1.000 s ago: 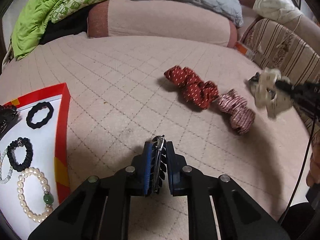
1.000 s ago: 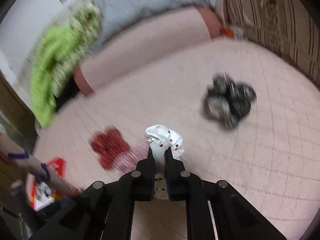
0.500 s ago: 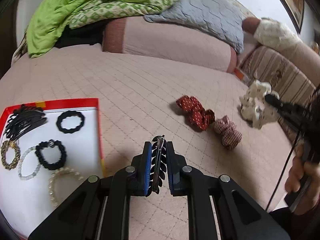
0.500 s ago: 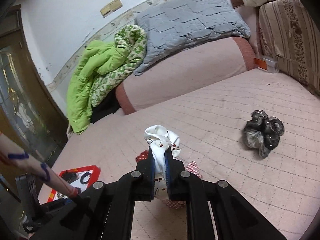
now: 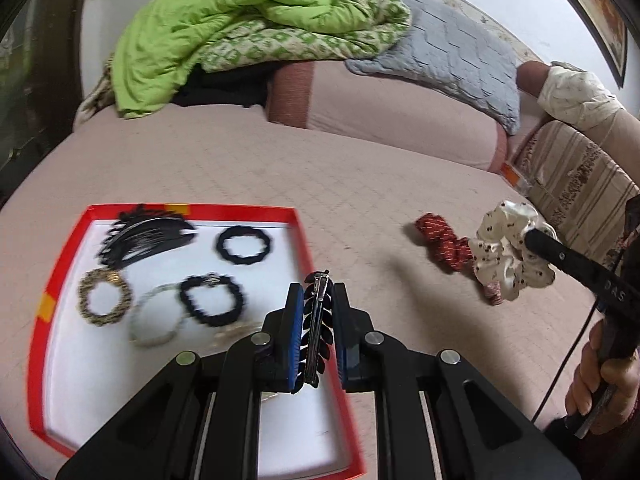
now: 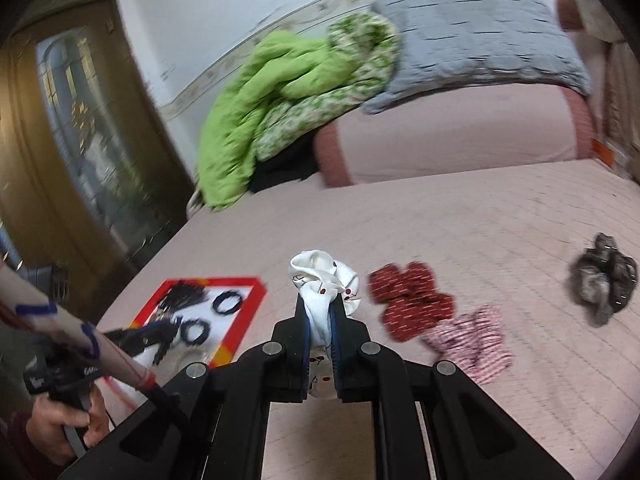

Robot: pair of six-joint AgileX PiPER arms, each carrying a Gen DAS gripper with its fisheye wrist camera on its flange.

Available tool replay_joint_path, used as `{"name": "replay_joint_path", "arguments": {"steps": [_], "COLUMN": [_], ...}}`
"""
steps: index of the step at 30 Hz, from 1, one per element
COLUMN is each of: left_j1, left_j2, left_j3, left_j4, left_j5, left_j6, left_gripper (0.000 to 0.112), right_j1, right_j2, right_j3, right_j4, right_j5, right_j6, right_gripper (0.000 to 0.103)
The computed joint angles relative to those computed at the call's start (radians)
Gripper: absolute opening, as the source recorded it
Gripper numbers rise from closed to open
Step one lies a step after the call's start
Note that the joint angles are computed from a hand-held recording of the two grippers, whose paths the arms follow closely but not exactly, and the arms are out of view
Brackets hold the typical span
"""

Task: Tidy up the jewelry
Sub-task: 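Lower the scrunchie and leaf clip into the tray and open both grippers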

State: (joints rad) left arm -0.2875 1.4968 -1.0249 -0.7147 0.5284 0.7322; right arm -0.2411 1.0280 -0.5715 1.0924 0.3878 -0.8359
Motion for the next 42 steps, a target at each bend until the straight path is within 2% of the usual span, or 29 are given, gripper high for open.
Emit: {"name": "replay_joint_path", "arguments": {"steps": [2,7,11,14,20,22,27,31,37,40,42], "left_j1": [0.032,0.124,0.190,0.241,0.330,0.361,0.419,0.462,0.509,0.523,0.527], "left_j2": [-0.011,-0.028,-0.042,-0.044,-0.031,-0.024,-0.005,0.012,0.044,0.066,0.073], "left_j3": [0.013,0.037,0.050,0.053,0.052,0.050,0.037,0.032,0.019,0.010,0.008], "left_j4": [-0.013,-0.054,-0.092,-0.120,-0.166,-0.184,-0.201,-0.205,-0.195,-0.179,-0.171], "left_j5": [0.001,0.024,0.047,0.070,0.116,0.132,0.166,0.187,0.205,0.210,0.205], "left_j6": [0.026,0.098,0.160,0.200,0.266,0.289,0.318,0.338,0.348,0.337,0.331], "left_gripper": [0.014,0.014,0.013,0.014,0.014,0.014,0.014,0.014,0.014,0.014,0.014], "right_j1": [0.054,0.276,0.458,0.536,0.647,0.668,0.710,0.735,0.783,0.792,0.789], "right_j2": [0.010,0.051,0.095,0.135,0.210,0.234,0.279,0.311,0.366,0.415,0.455], "right_j3": [0.004,-0.004,-0.027,-0.037,-0.074,-0.089,-0.118,-0.141,-0.196,-0.238,-0.269], "right_j4": [0.018,-0.026,-0.207,-0.173,-0.232,-0.171,-0.181,-0.120,-0.209,-0.078,0.100], "right_j5": [-0.012,-0.117,-0.218,-0.252,-0.306,-0.307,-0.313,-0.310,-0.312,-0.296,-0.274], "right_j6": [0.000,0.117,0.354,0.374,0.507,0.464,0.507,0.471,0.578,0.462,0.296], "right_gripper": [0.010,0.010,0.010,0.010,0.010,0.010,0.010,0.010,0.010,0.010,0.010]}}
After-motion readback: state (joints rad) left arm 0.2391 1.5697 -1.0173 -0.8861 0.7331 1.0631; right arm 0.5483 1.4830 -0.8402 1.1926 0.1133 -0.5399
